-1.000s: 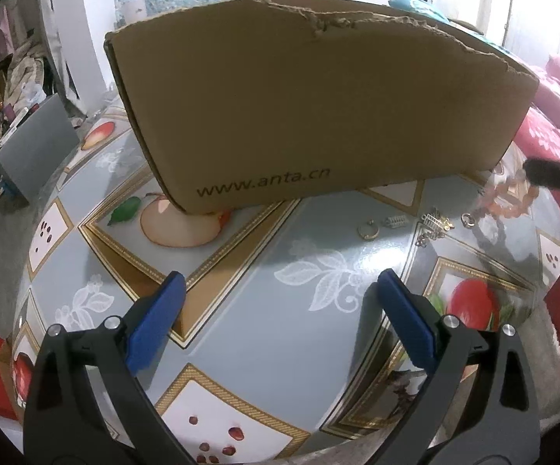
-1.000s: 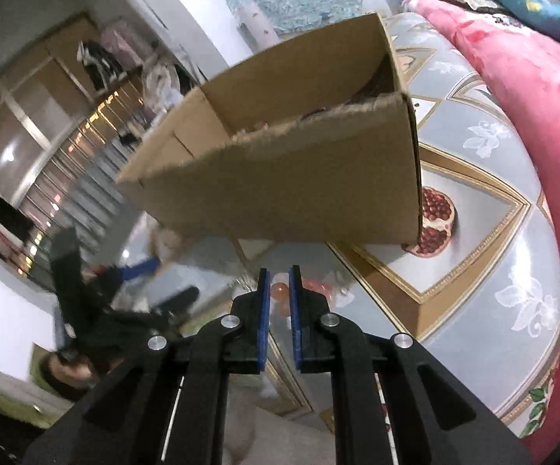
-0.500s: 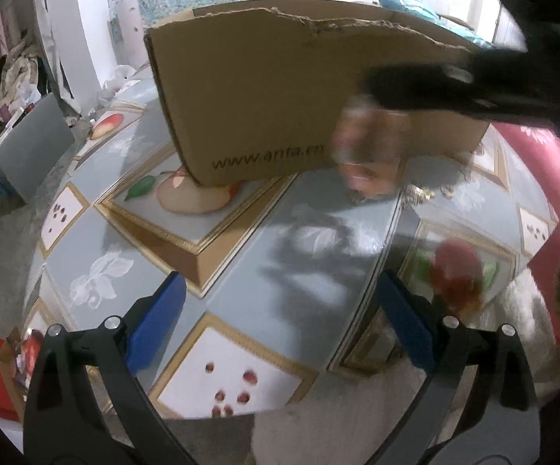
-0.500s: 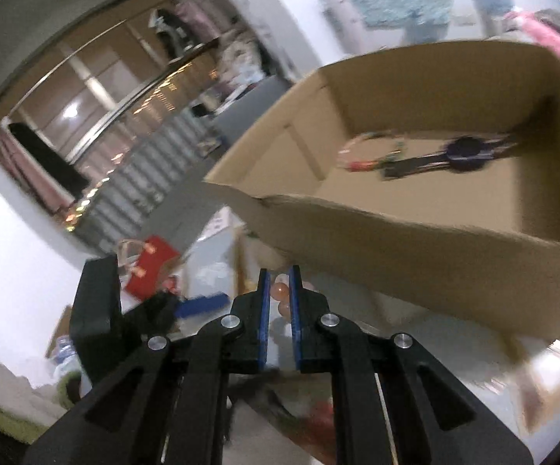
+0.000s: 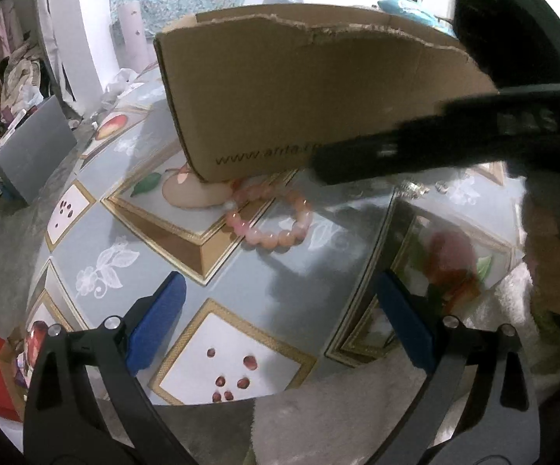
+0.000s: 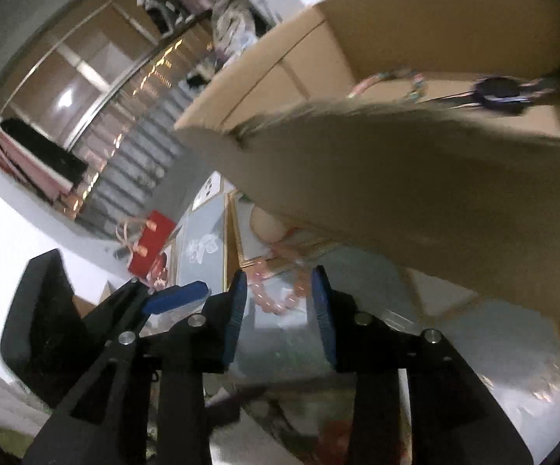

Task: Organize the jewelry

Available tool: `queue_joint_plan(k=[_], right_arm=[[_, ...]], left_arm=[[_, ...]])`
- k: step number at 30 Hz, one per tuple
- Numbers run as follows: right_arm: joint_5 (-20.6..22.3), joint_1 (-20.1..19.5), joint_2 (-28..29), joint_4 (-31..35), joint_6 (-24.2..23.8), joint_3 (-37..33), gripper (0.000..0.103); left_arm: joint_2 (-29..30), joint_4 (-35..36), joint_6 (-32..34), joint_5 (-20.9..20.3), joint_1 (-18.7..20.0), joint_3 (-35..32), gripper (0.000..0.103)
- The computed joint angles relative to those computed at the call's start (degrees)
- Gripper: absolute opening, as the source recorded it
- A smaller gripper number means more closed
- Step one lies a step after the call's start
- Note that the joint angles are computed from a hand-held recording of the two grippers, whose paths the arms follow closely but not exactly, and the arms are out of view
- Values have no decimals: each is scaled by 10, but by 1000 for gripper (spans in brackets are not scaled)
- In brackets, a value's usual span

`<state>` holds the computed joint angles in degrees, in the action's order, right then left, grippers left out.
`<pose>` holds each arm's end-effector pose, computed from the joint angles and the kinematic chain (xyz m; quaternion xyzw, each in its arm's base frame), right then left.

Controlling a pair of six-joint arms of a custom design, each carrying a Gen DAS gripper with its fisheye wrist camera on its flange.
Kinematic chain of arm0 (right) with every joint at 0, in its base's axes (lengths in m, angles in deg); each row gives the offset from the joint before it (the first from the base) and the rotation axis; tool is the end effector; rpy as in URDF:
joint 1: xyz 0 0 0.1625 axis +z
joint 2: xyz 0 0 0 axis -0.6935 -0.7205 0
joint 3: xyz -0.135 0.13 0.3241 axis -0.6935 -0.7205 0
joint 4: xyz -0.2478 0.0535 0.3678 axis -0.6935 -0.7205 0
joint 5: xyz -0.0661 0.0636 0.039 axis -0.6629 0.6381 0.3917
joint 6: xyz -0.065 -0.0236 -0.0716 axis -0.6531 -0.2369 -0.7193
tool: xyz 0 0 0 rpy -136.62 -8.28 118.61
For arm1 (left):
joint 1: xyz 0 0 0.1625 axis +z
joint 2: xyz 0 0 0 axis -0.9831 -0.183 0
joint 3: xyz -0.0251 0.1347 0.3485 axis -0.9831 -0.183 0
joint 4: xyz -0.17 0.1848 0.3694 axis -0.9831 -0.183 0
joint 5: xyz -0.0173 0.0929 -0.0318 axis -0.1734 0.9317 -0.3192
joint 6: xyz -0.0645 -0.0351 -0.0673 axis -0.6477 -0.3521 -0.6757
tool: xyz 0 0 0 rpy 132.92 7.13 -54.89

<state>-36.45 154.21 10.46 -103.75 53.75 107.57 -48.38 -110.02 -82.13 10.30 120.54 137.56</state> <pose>0.3298 -0.4966 0.0009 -0.2945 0.9524 -0.0754 0.0228 -0.0885 -0.3621 0.2355 0.1563 0.8737 -0.2982 0.3511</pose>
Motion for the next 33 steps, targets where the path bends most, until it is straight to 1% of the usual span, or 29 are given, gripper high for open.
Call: queue_joint_plan(k=[3, 6, 8, 10, 13, 14, 15, 16, 18, 19, 20, 21, 22, 24, 26, 32, 33], right_arm=[[-9, -14, -37, -30, 9, 41, 35], [-30, -24, -76, -53, 21, 82, 35], [-38, -31, -92, -59, 31, 98, 35], [-47, -35, -104, -64, 42, 110, 35], [-58, -37, -113, -78, 44, 123, 35], [-61, -37, -114, -81, 42, 126, 35], [-64, -36, -113, -88, 38, 129, 35], [-68, -34, -115, -91, 32, 130, 35], [-76, -32, -117, -95, 19, 133, 35], [-78, -31, -117, -94, 12, 132, 35], [-79, -30, -117, -93, 8, 131, 35], [-79, -29, -117, -92, 3, 130, 35], [-79, -29, -117, -91, 0, 129, 35], [-81, -29, -115, -91, -6, 127, 35], [-81, -29, -112, -92, -10, 125, 35], [-82, -26, -102, -94, -12, 120, 34], [-82, -27, -101, -93, -12, 119, 34]], left_arm=[[2, -34, 20, 6, -4, 2, 95], [19, -89, 54, 5, -3, 0, 95], [41, -141, 91, 2, -2, -4, 95], [64, -179, 123, -3, 2, -10, 95], [99, -224, 172, -9, 4, -18, 93], [104, -225, 178, -11, -1, -19, 86], [121, -245, 202, -17, 8, -26, 78], [134, -249, 213, -25, 13, -33, 75], [155, -258, 231, -43, 26, -45, 64], [161, -261, 239, -52, 30, -49, 60], [172, -262, 246, -61, 34, -57, 53], [180, -259, 252, -68, 39, -62, 48], [185, -257, 254, -70, 41, -65, 46], [195, -246, 254, -75, 46, -72, 35], [203, -239, 252, -78, 52, -79, 32], [218, -222, 245, -88, 68, -92, 18], [218, -228, 249, -88, 69, -91, 17]])
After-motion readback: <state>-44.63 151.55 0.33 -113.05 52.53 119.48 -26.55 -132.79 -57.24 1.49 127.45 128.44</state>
